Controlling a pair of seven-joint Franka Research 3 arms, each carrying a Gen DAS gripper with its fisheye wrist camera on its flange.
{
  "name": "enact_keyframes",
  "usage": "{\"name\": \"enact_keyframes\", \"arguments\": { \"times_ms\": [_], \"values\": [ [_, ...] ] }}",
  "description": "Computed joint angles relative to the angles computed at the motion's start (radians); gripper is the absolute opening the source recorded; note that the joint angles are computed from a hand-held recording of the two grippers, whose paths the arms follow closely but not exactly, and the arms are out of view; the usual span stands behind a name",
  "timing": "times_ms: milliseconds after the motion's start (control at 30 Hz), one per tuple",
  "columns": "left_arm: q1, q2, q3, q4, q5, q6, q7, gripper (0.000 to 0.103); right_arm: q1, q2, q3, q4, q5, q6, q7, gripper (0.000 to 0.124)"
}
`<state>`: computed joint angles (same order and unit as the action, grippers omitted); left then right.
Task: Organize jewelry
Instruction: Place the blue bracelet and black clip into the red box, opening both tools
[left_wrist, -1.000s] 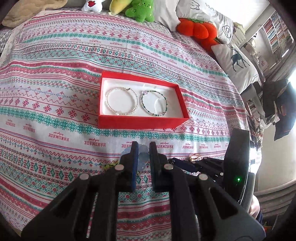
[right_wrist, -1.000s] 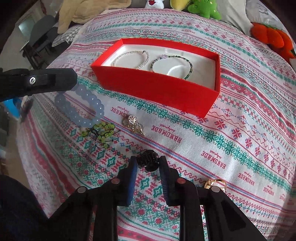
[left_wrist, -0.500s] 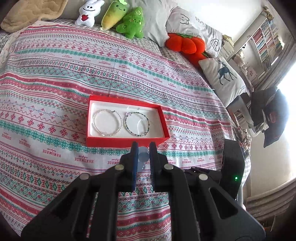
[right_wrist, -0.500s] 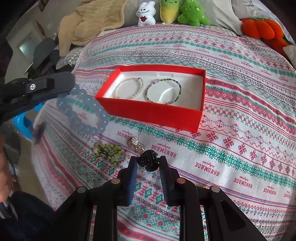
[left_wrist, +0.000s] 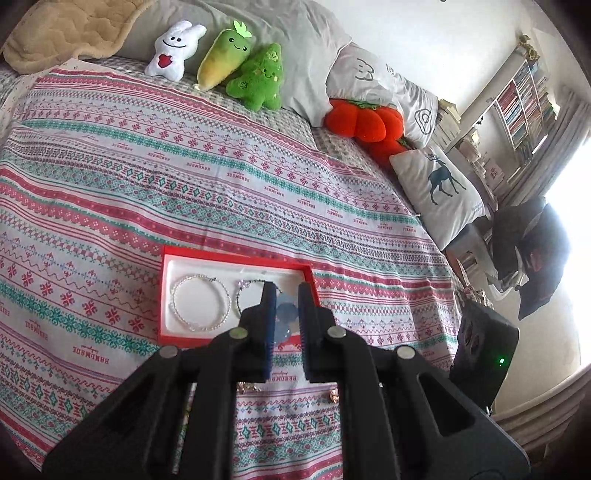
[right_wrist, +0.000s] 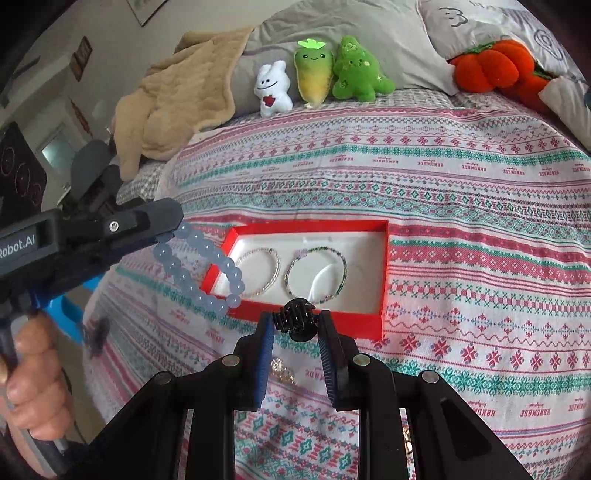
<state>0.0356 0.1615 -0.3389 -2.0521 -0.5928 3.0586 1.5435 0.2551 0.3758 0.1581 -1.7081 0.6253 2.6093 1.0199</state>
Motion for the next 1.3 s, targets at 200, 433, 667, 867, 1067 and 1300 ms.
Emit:
{"name": "enact_keyframes", "arguments": {
  "times_ms": [200,433,667,867,1067,1300],
  "values": [
    [0.005,0.058,0.035,0.033,0.085,-0.009,-0.091,0.013,0.026,0.074,-0.013,0.077,-0.048,0.043,0.073,0.024],
    [-0.034,0.097,0.129,0.048,0.338,-0.080,-0.331,0.013,0.035,0.112,-0.017,0.107,-0.112,0.047,0.133,0.024],
    [-0.022,0.109,0.138,0.066,0.463,-0.148,-0.426,0.014,0.028,0.135,-0.019,0.135,-0.136,0.024,0.178,0.027],
    [-0.020,0.082,0.145,0.038,0.523,-0.142,-0.465,0.020,-0.019,0.099,0.010,0.103,-0.062,0.032,0.157,0.033],
    [-0.012,0.045,0.120,0.003,0.499,-0.145,-0.403,0.027,-0.038,0.064,0.004,0.077,-0.011,0.007,0.143,0.038],
    [-0.053,-0.001,0.136,-0.037,0.541,-0.197,-0.386,0.027,-0.042,0.030,-0.031,0.038,-0.029,-0.044,0.182,0.038]
  ]
}}
